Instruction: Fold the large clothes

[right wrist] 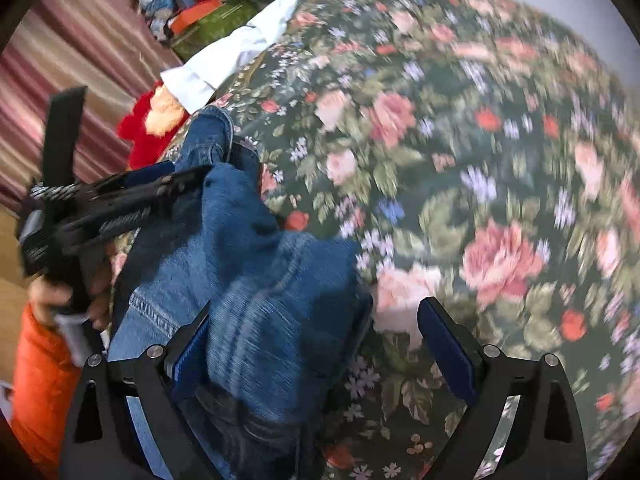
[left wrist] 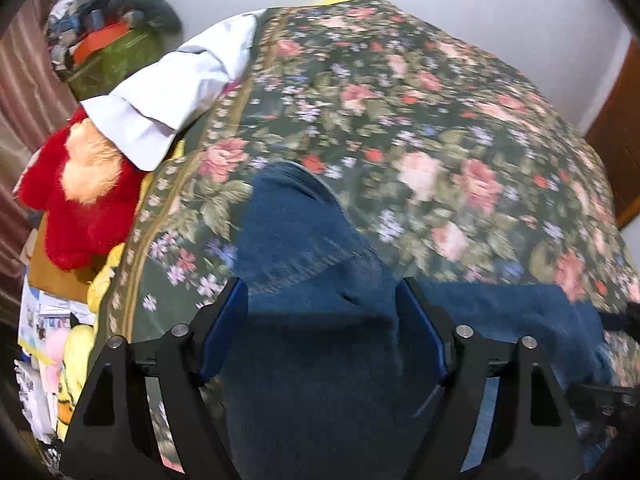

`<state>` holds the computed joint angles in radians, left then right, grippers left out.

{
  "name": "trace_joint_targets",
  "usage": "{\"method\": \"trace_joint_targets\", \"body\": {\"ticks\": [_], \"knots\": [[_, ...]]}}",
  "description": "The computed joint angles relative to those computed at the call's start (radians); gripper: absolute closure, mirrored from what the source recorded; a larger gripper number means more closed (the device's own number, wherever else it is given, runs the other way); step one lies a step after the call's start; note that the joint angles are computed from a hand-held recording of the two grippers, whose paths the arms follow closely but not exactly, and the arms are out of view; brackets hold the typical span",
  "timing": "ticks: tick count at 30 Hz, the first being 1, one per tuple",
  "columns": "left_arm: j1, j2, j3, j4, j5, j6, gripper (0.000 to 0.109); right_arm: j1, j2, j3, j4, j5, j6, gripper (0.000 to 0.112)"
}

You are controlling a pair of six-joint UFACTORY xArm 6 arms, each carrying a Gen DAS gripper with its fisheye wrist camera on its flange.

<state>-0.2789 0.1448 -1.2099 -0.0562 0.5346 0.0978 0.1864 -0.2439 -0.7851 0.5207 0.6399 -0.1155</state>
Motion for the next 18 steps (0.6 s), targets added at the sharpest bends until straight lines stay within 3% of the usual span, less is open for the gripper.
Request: {"method": "trace_joint_targets", "body": {"ticks": [3, 5, 8, 12, 18], "knots": [[0.011, 0.017, -0.023, 0.003, 0.019, -0.01, 0.03, -0.018, -0.047, 0.038, 0.027, 0.003, -0.027, 0.017], [0.015, 0.004, -0.015, -0.012, 0.021, 0.003, 0.03, -0.01, -0.089, 0.062, -0.033, -0.009, 0.009, 0.017], [0.02, -0.066, 0.047, 0.066, -0.017, -0.05, 0.03, 0.005, -0.163, 0.088, -0.144, -0.008, 0.076, 0.017], [0.033, -0.198, 0.124, -0.05, -0.018, 0.06, 0.03, 0.026, -0.285, 0.115, -0.314, -0.001, 0.198, 0.017], [0.045, -0.458, 0.243, -0.236, -0.015, 0.208, 0.03, 0.065, -0.478, 0.137, -0.416, -0.015, 0.341, 0.017]]}}
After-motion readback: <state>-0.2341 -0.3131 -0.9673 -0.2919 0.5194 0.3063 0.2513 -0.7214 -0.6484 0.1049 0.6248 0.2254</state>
